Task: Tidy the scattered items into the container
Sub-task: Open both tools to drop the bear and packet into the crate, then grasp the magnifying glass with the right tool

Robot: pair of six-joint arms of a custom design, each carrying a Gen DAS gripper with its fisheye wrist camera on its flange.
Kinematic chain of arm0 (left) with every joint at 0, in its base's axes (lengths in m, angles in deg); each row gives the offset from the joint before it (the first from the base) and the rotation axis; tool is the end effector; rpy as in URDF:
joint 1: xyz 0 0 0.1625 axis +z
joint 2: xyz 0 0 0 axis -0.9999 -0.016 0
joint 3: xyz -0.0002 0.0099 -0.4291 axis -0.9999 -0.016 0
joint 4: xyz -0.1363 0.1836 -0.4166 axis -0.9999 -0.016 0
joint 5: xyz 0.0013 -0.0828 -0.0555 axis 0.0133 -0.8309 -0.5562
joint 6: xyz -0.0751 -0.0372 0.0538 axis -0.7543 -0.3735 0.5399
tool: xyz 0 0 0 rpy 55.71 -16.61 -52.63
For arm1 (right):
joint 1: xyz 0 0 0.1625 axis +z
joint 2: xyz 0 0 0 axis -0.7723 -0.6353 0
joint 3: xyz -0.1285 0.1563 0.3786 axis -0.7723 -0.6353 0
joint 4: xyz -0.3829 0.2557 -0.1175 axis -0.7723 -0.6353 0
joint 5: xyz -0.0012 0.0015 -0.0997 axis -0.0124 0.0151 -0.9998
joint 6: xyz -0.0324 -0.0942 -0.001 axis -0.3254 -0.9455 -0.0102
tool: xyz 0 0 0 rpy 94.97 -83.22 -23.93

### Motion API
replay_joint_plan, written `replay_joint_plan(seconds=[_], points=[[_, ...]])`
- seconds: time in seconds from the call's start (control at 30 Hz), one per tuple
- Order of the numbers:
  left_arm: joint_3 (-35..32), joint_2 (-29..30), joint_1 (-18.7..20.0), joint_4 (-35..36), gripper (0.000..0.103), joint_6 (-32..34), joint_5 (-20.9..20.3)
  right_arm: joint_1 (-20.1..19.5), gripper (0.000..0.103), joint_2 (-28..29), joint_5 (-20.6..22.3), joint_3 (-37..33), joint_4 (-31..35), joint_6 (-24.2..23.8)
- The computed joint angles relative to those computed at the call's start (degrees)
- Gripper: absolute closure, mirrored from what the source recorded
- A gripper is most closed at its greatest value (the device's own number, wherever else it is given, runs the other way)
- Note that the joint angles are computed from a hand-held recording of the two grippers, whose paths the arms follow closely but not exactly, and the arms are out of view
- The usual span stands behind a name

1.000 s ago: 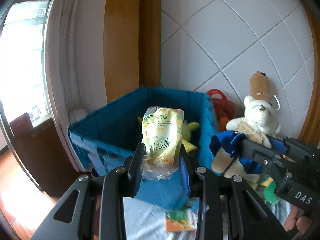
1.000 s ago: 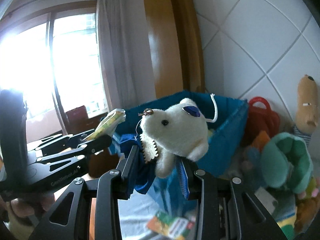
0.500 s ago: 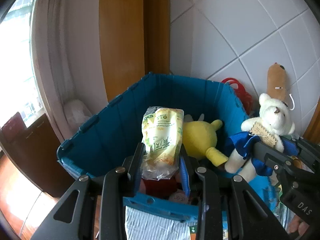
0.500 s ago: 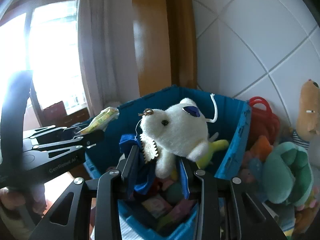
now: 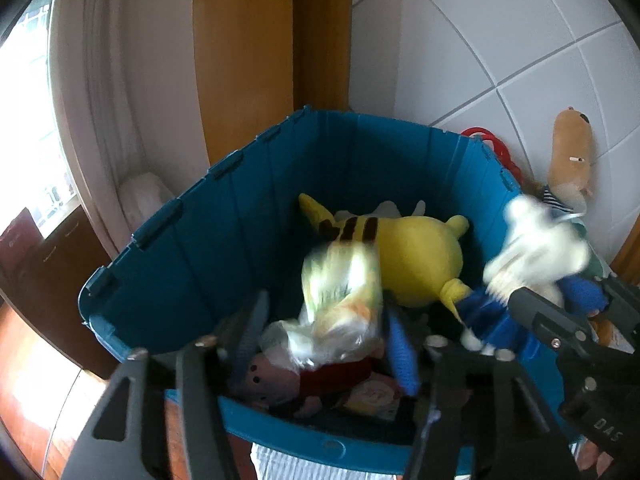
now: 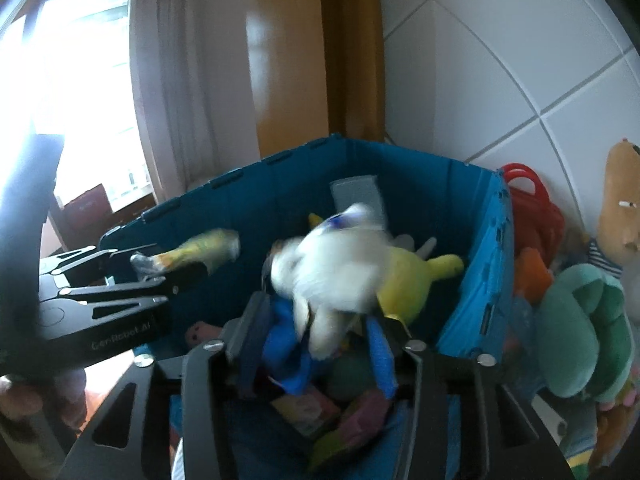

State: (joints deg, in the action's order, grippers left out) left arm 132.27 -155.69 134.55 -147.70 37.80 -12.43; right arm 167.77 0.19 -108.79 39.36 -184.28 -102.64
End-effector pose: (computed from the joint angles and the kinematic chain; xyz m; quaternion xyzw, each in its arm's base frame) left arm -0.3022 -0.5830 0.2191 0.3559 0.8575 -0.2895 0.2331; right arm 0.3141 -0.4875 0.2160 0.1265 -0.8143 0.4513 0.3424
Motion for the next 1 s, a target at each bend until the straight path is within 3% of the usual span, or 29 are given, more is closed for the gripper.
replay_joint_plan(seconds=[0.23,0.37,0.5,0.53,0.63,0.83,1.0], points=[[0.2,0.3,0.5,-0.2,0.039,0.3,0.6,0.0,0.052,0.5,-0.7,-0.4,0.1,0.0],[0.6,0.3,0.3,-0.9,0.027,0.6,1.0,0.1,0.051,0.3,-1.0,-0.3,0.2,0.4],[1.6,-0.6,-0.4,-1.8,0.026,0.5,1.1,1.0,0.049,-0.2,-1.2,0.3,-0.6,0.1],[2.1,-1.0,-0.7,-2.1,0.026,0.5,1.2,1.3,0.042,-0.4,-1.3,0.7,-1.2,-0.1],[4.5,-3.0,-2.0,-3.5,0.026,0.4,1.7,2.6,0.009,-1.1,-2.0,2.1,-4.2,-1.2],[10.5,-7.6,-6.4,-5.9,0.015,-0.9,3.0,5.7,0.001,-4.4,-4.9,6.7,-8.5,-1.6],[16.0,-11.8,-10.7,-4.7,0.014,-4.8,3.3,7.7,0.001,-8.5,-7.5,12.1,-10.0,0.4]])
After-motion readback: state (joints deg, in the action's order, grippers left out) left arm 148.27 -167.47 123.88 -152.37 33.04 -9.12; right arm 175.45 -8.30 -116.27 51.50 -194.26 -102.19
